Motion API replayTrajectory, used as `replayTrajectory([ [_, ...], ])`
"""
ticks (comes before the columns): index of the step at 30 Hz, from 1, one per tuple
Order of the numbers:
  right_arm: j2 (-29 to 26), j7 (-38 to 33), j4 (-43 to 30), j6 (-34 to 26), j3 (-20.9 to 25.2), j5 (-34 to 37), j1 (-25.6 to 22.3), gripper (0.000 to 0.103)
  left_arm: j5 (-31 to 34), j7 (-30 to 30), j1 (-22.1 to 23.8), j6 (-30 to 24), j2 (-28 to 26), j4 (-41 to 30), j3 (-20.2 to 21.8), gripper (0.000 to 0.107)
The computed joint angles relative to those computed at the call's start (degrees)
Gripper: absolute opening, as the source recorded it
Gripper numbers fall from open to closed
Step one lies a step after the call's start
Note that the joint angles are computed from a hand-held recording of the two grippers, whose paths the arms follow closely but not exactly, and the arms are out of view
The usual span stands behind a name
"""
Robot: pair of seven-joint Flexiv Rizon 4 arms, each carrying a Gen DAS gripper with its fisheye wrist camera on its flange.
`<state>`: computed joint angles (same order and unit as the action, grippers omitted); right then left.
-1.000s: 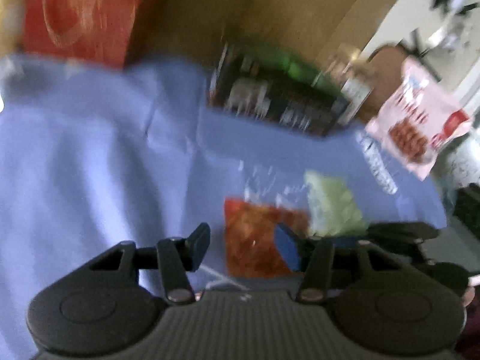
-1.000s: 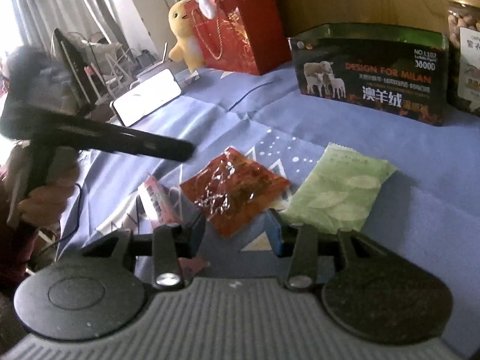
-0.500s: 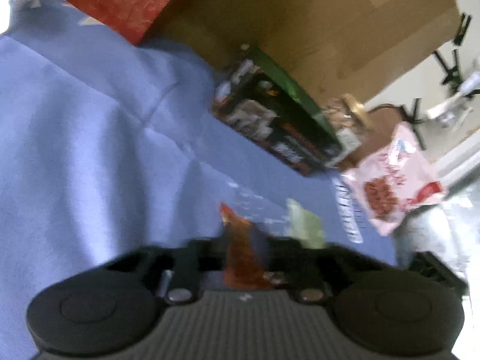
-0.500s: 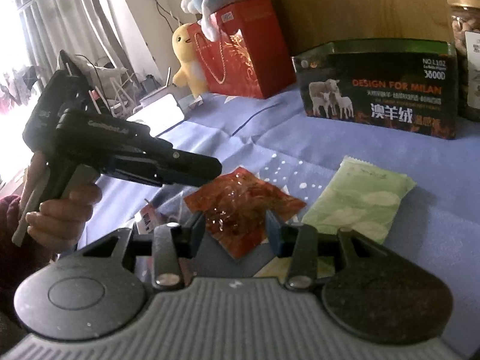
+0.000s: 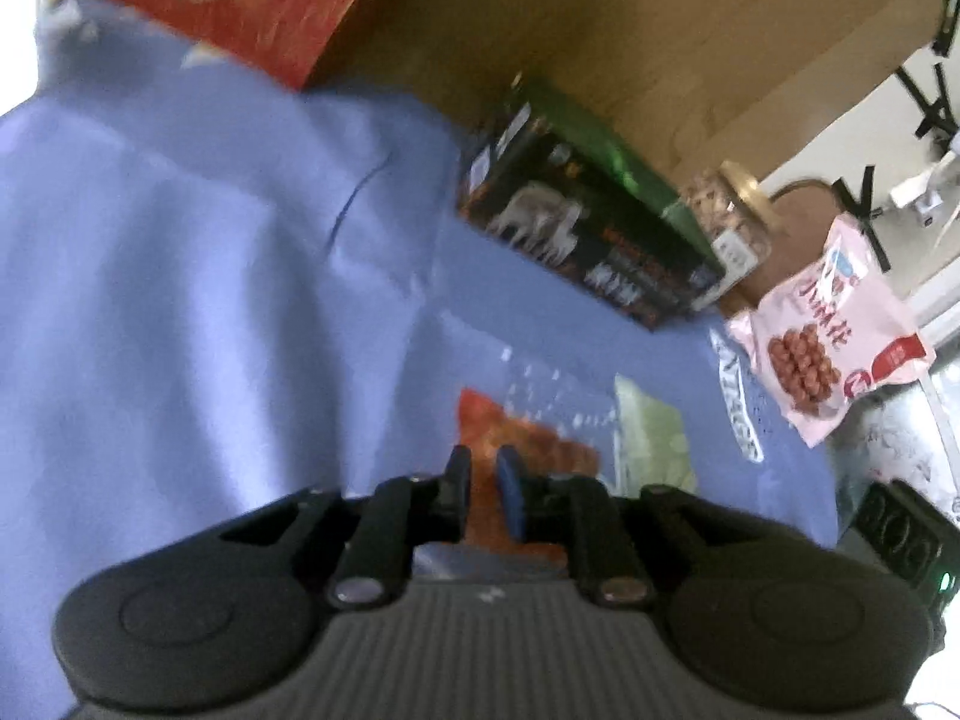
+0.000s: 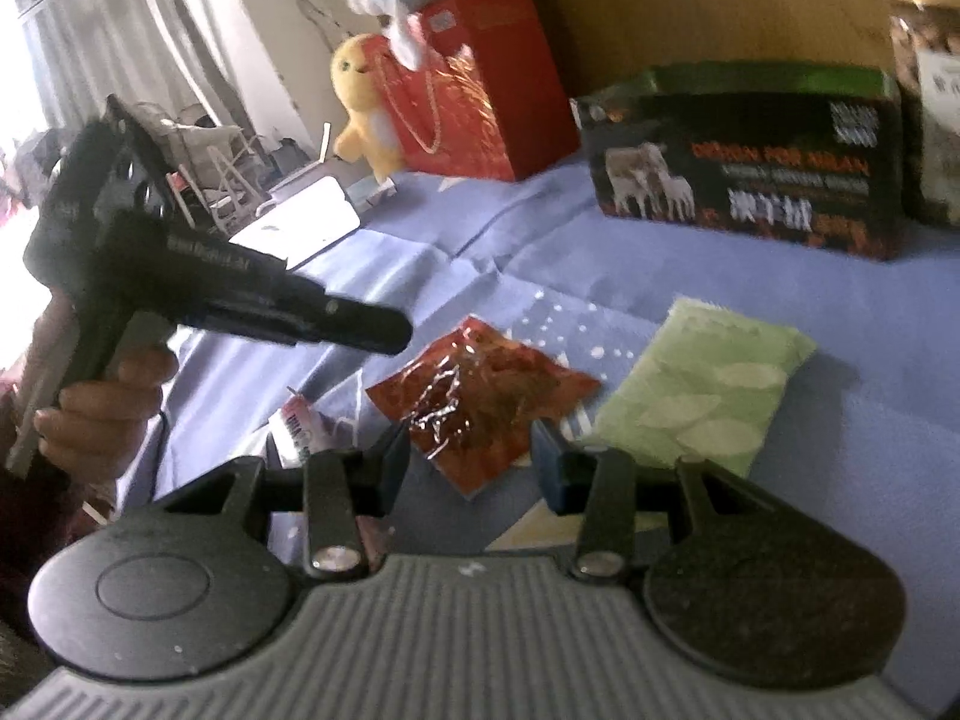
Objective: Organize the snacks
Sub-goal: 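Grasp the red spicy packet with the left gripper while the right gripper grasps a red strip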
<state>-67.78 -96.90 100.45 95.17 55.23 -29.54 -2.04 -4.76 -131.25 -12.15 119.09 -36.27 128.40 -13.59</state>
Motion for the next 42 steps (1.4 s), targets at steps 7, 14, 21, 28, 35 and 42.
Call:
replayTrajectory([
  [7,-3.87,1.64,-3.44,-10.95,7.89,6.94,-5.2,0.04,16.25,-5.18,17.82,4.74,-10.83,-2.61,-15.58,0.011],
  [14,-6.65,3.72,-7.04,-17.48,12.2,16.7,-8.41,0.028,18.89,-7.22,18.42,6.75,-14.57,-5.01,-16.14,0.006],
  [21,-4.64,0.69,-7.73,-11.65,9.79,21.8,-4.13,0.031,17.94,-7.0,16.52,5.75,-12.88,-5.05,-14.28,0.006],
  [28,-5.05,-5.19,-8.45,-11.23,9.92,23.81,-3.76,0.019,15.25,-5.09,13.01,4.83,-10.4,-4.65,-11.3,0.006],
  [35,-4.77,-8.17,-8.55,-10.79,10.36,25.22,-2.83,0.035,15.18,-5.27,12.92,5.81,-10.73,-4.52,-11.13,0.006],
  [42,-4.85,-10.05,-10.46,-12.38,9.84,27.78,-1.6,0.016,13.48,-4.85,10.52,6.73,-9.05,-3.65,-8.88,0.017],
])
